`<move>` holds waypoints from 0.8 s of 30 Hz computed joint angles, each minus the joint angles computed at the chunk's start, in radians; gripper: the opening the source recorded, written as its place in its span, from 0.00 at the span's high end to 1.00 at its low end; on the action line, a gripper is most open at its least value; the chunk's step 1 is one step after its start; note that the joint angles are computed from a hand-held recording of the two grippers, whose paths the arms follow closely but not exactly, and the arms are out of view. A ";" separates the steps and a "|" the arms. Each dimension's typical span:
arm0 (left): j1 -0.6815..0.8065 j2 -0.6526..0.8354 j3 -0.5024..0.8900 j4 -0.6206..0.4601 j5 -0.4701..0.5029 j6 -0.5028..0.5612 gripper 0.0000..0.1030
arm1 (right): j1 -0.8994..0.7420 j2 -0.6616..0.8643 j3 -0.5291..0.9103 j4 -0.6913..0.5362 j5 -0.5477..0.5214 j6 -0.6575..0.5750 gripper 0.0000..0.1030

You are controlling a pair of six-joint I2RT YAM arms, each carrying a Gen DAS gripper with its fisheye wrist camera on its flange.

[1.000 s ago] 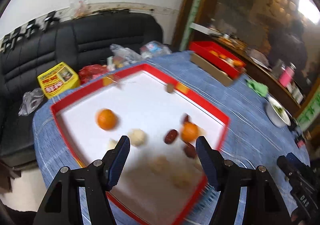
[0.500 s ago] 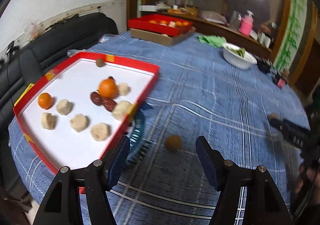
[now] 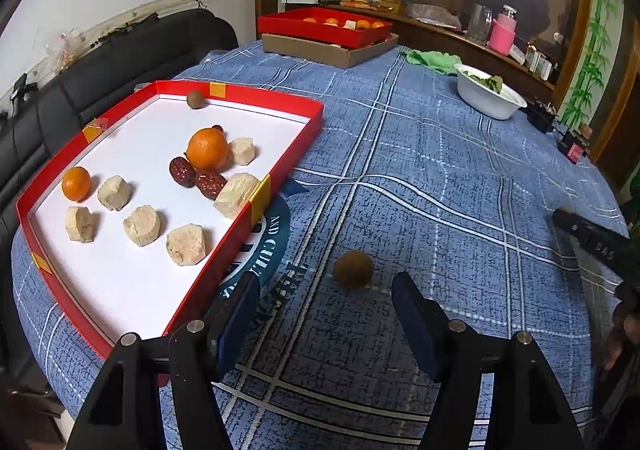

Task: Organize fruits
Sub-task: 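Close the left gripper on the other brown round fruit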

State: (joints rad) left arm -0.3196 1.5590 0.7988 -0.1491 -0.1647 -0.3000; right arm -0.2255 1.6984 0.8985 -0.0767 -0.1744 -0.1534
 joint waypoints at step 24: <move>-0.144 -0.029 0.021 -0.037 -0.115 -0.019 0.80 | 0.021 -0.189 -0.093 -0.025 -0.077 -0.013 0.80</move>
